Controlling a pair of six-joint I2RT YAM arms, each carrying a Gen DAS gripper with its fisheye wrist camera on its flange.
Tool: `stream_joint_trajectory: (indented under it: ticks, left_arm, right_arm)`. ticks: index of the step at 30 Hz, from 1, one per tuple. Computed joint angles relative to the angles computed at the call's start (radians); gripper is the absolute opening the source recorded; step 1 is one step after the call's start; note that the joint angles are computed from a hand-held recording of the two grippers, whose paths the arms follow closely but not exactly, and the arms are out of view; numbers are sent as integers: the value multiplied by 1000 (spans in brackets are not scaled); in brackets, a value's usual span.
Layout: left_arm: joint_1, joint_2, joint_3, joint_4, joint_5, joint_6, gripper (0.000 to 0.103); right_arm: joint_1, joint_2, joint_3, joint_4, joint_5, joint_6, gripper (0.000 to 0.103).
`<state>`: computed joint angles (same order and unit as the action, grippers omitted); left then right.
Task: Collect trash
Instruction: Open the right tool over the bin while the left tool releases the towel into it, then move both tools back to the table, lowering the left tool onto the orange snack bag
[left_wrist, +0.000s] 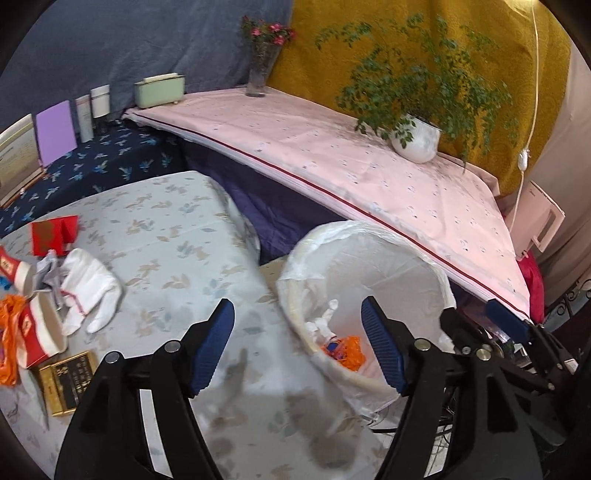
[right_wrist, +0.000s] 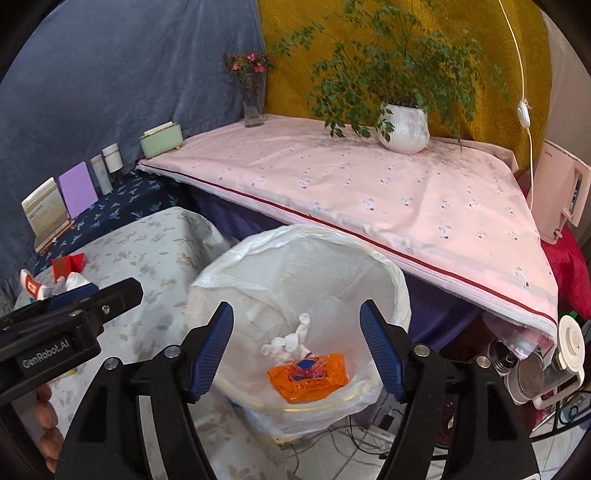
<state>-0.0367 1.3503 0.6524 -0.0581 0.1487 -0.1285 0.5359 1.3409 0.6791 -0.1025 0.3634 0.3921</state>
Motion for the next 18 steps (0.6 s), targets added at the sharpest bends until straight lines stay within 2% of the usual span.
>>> stream_joint_trajectory:
  ticks: [5, 18]
  left_arm:
    - [117, -95, -56, -30, 15, 34, 74]
    - [498, -205, -119, -126, 130, 195, 74]
  right_arm:
    - [102, -12, 23, -29, 50, 37, 72]
    - [334, 114, 142, -67, 110, 115, 72]
